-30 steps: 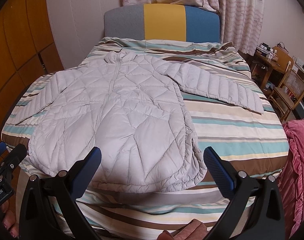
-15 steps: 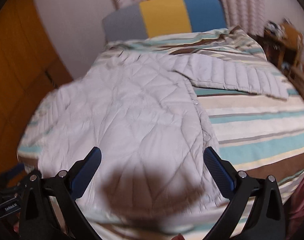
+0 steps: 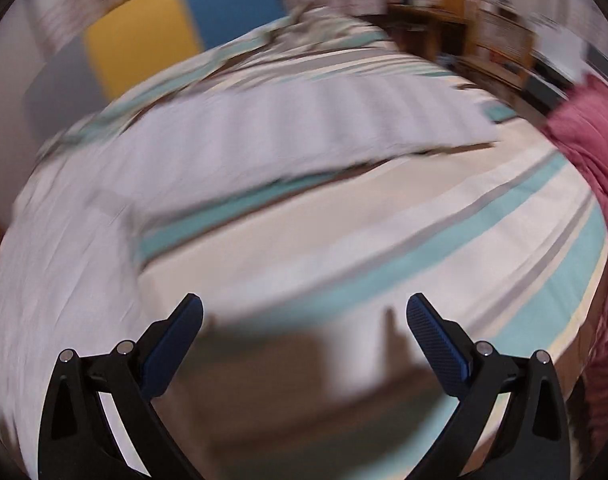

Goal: Fold large clothes
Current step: 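Grasp the jacket sleeve cuff with the right gripper, then lift the sleeve and lay it across the jacket body, then release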

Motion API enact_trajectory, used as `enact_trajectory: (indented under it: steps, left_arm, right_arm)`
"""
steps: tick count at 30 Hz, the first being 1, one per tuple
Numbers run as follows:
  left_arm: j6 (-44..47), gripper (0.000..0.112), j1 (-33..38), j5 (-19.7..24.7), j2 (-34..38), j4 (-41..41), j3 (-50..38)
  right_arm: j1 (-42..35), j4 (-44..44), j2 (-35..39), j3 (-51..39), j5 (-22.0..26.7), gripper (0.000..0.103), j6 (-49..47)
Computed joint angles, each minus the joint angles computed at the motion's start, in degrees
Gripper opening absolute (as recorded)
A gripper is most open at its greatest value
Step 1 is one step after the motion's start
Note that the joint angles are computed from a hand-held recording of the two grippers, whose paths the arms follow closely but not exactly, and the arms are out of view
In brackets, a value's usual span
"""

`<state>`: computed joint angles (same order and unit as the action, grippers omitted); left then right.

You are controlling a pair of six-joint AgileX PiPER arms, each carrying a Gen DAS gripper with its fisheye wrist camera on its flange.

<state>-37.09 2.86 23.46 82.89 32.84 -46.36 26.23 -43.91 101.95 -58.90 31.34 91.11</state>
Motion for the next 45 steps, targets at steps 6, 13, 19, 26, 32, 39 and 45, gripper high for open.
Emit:
enact_trajectory:
  steps: [6,13,19,26,32,39,45]
  left_arm:
    - [-5.7,0.1,3.9,-4.4,10.6,8.1,-6.4]
    - [-23.6,0.1,6.0,-6.2,18.0,28.0,-10.0]
    - [-25.6,0.1,8.9,-9.6,21.5,28.8,-9.7]
    - [-45.6,0.1,6.0,-6.5,22.6,49.4,-6.9]
    - [-39.6,0.1,6.8,-7.4,23.3,43.4,-8.0]
    - [-37.2,0.1,9.0,-11.8,23.0,39.9,-7.6]
    - [-42.2,0.1,8.8,-11.9,22.9,44.1,-7.1]
  right_arm:
    - [-10.4,-4.6,6.6,-6.5,0.6,0.099,2.6]
    - [-16.0,-3.3,14.9,-16.3,3.0,0.092,3.9]
    - [-15.6,-5.5,17.5,-19.8,6.1,0.067,5.6]
    - [-16.5,-11.4,17.5,-19.0,0.3,0.015,9.2]
    - [-11.2,-18.6,18.2,-22.7,7.5,0.012,8.2]
    - [-0.2,-26.5,20.8,-30.3,17.0,0.012,0.5]
    - [8.9,-29.6,27.5,-41.6,23.1,0.012,-10.9]
